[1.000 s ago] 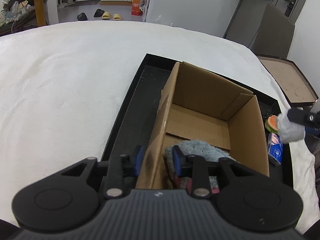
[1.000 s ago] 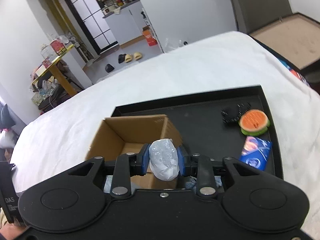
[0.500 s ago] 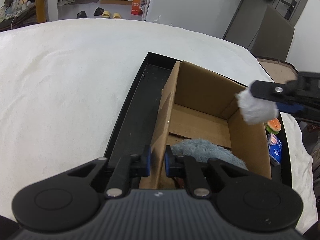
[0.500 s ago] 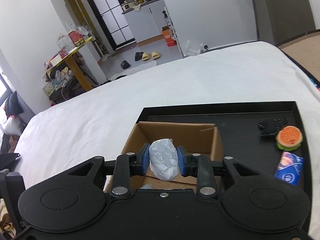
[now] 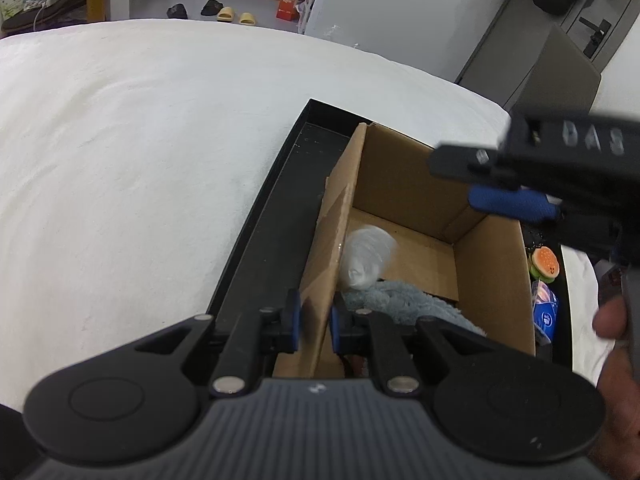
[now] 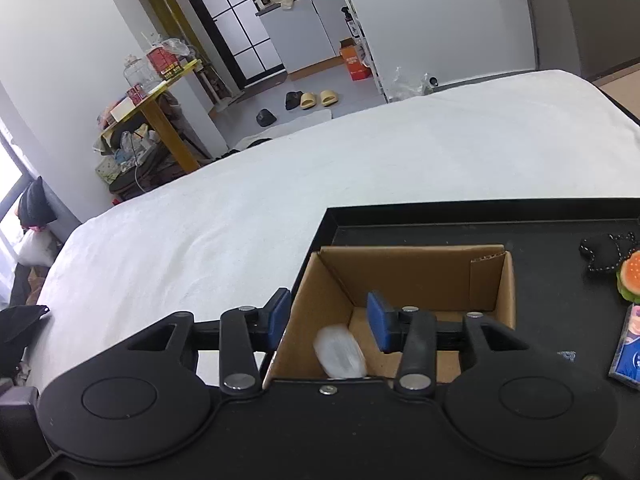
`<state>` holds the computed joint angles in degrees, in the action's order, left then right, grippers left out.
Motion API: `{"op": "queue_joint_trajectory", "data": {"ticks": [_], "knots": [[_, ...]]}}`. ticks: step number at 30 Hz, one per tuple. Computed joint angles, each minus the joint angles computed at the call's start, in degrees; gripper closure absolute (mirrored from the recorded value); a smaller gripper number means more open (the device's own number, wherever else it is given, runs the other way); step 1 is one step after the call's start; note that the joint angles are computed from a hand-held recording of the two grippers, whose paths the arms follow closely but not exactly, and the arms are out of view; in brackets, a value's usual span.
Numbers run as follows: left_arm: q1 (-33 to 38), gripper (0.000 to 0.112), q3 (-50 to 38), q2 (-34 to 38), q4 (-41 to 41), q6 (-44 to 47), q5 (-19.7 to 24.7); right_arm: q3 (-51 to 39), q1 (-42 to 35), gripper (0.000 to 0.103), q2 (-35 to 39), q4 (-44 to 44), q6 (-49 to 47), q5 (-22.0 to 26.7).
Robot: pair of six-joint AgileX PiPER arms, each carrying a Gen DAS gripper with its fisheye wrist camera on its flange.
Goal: Organize soft objects
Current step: 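Carry the white cloth into the box and open the right tool, then move the right tool to the blue-grey knitted cloth and close on it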
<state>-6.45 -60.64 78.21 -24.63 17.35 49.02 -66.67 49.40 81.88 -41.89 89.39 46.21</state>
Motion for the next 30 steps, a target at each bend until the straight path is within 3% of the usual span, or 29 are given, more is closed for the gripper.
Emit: {"op": "queue_joint_trajectory", "data": {"ticks": [7,15,30], "knots": [[-0.43,0.095,-0.51,0.19,0.58,-0.99,0.51,3.91,3.92,0.06,-4.85,-1.61,3.55,4.63],[-1.58,0.065,-0.45,-2.23,3.86,-3.71,-0.36,10.49,10.12,0.06,-12.53,-6.22,12.2,12.79],[-9.61,0.048,-0.43,-5.91,14.71,-12.87,-0.87,23.69,19.82,0.05,-21.1,-11.17,29.36,21.75]]}}
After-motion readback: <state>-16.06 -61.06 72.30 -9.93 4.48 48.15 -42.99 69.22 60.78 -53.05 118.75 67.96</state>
